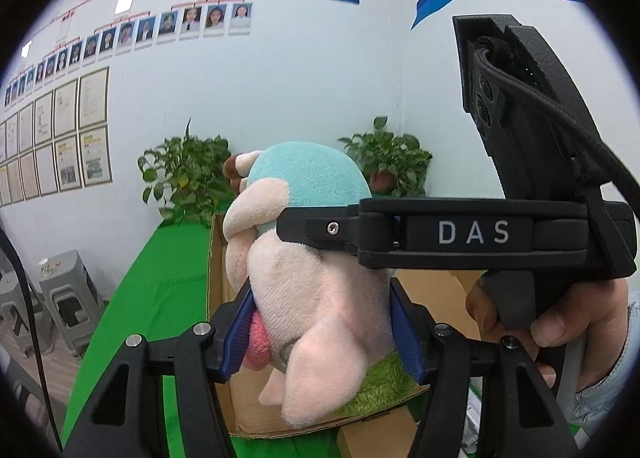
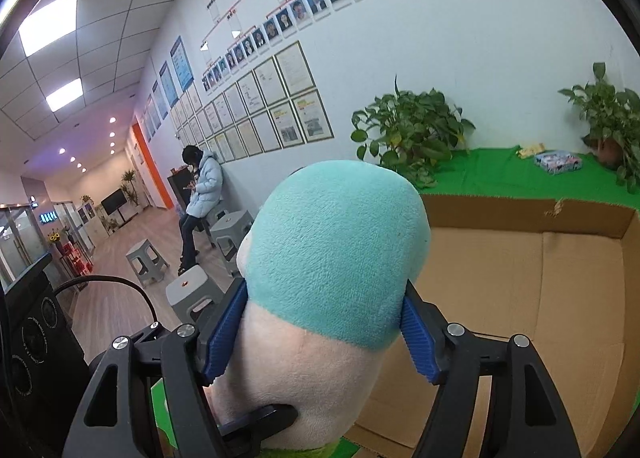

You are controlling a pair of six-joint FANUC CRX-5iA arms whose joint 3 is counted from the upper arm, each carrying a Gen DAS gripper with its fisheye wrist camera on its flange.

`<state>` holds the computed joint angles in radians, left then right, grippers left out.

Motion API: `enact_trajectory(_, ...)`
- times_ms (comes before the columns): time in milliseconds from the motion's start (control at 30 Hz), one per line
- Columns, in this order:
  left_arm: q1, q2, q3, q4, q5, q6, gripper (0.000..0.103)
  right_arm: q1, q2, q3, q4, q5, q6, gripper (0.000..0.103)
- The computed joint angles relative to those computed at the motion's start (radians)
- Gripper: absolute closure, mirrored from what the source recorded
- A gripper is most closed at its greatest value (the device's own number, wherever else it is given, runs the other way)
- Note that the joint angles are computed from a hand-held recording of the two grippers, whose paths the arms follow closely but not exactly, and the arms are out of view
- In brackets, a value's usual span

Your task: Organize objects

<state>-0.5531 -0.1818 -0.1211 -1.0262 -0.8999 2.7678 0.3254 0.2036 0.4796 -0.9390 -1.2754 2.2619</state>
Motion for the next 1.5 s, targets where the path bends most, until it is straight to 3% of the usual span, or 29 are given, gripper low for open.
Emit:
enact_trajectory(300,0.264,0.012,-0.107,0.323,0.216,-0.192,0.042,0.086,0.177,-0.019,0.041,0.071,0.003,0.035)
enact_trajectory(400,0.316,0.026,-0.134,0.420,0.242,-0.257,0.042,0.097,0.236,-0.018,0.036,0.085,0.014,0.036)
enact_trajectory(600,0.333,0.013,-0.174,0.494,0.219,-0.260,0.040,0.119,0.338,0.008,0.028,0.101,0.050,0.036)
enact_trajectory(833,0.251,-0.056,-0.210,0.419,0.145,-0.170,0.040,0.157,0.345,-0.007,0.079,0.139,0.048,0.028)
enact_trajectory(933,0.270,-0.074,-0.228,0.428,0.148,-0.171,0.040,0.167,0.332,-0.018,0.100,0.139,0.023,0.018)
enact_trajectory(1033,0.293,-0.094,-0.247,0.435,0.156,-0.170,0.040,0.159,0.325,-0.013,0.097,0.116,-0.027,0.014)
enact_trajectory(1133,0.302,-0.109,-0.258,0.436,0.161,-0.163,0.040,0.138,0.307,-0.020,0.065,0.110,-0.042,0.002)
enact_trajectory(1267,0.291,-0.114,-0.253,0.409,0.147,-0.145,0.040,0.118,0.280,-0.033,0.054,0.090,-0.070,0.001)
enact_trajectory(1400,0.236,-0.102,-0.214,0.328,0.087,-0.087,0.040,0.129,0.193,-0.130,0.150,0.187,-0.129,0.001)
enact_trajectory(1467,0.197,-0.102,-0.200,0.272,0.070,-0.050,0.039,0.166,0.127,-0.214,0.293,0.275,-0.227,0.001)
enact_trajectory(1500,0.168,-0.093,-0.182,0.234,0.041,-0.021,0.033,0.179,0.094,-0.256,0.342,0.313,-0.266,0.001)
